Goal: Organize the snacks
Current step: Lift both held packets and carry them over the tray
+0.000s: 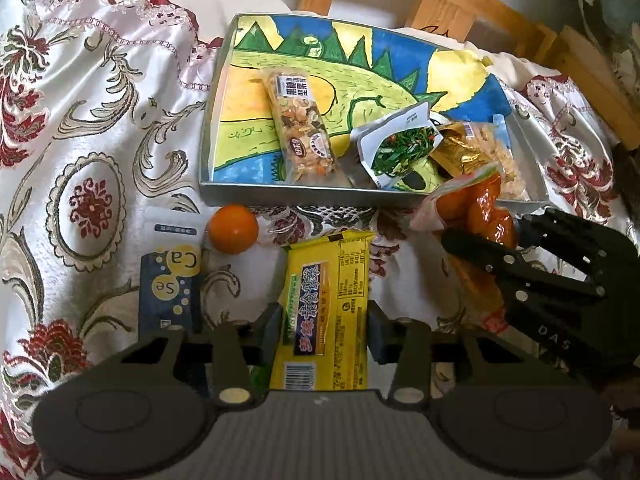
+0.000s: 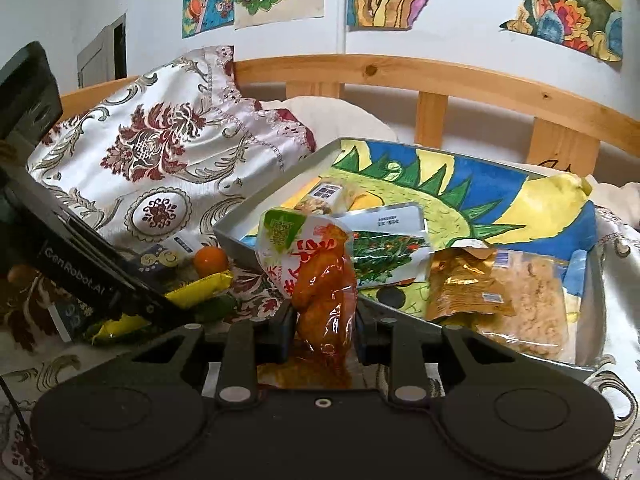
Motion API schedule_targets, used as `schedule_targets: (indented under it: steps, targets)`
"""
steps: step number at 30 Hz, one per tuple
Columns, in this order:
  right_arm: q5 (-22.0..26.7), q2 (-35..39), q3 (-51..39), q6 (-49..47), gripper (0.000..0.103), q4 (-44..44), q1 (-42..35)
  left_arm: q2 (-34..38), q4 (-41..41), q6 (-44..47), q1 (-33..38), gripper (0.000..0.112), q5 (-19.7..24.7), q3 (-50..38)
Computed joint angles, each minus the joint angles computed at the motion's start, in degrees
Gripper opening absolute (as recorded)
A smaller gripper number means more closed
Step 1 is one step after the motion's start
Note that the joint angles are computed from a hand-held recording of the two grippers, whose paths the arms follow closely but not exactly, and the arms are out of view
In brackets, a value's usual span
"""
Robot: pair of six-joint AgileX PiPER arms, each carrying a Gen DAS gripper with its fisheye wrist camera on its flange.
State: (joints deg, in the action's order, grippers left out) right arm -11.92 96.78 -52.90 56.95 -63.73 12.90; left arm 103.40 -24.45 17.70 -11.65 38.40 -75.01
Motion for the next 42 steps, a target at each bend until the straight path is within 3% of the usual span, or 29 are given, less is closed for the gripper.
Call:
schedule_targets:
  steps: [6,16,25,33,39,42]
  targets:
    - [-0.3,-0.3,-0.1,0.9,0.031,-0.1,-0.6,-0.3,2.5,-1.3,-1.4,0.047,-0.7,0.3]
    - [0.3,-0.5,0.2,-3.5,0.031,4.9,-0.3,-1.6,-4.9,2.1,-0.2,0.047,-1.9,2.3]
    - [-0.9,-1.9,1.0,-18.7,0.031,21.8,-1.4,-2.5,-11.5,4.8,-1.2,0.047,-4.8,0.5]
    - [-0.8,-1.0,-1.3,-41.1,0.031,47.3,-6.0,7.3,-5.4,-4.8,-7.3,0.047,-4.9,-17.9]
    - [-0.9,2.0,-3.9,-49.3,0.031,58.1,-10.6,19.2,-3.0,-13.9,-9.9,0.047,1.0,-37.4]
    - [-1.0,3.3,-4.2,-49.5,0.031,58.9,-11.7,25.2,1.9,-20.0,-11.7,0.047,3.3,-47.2]
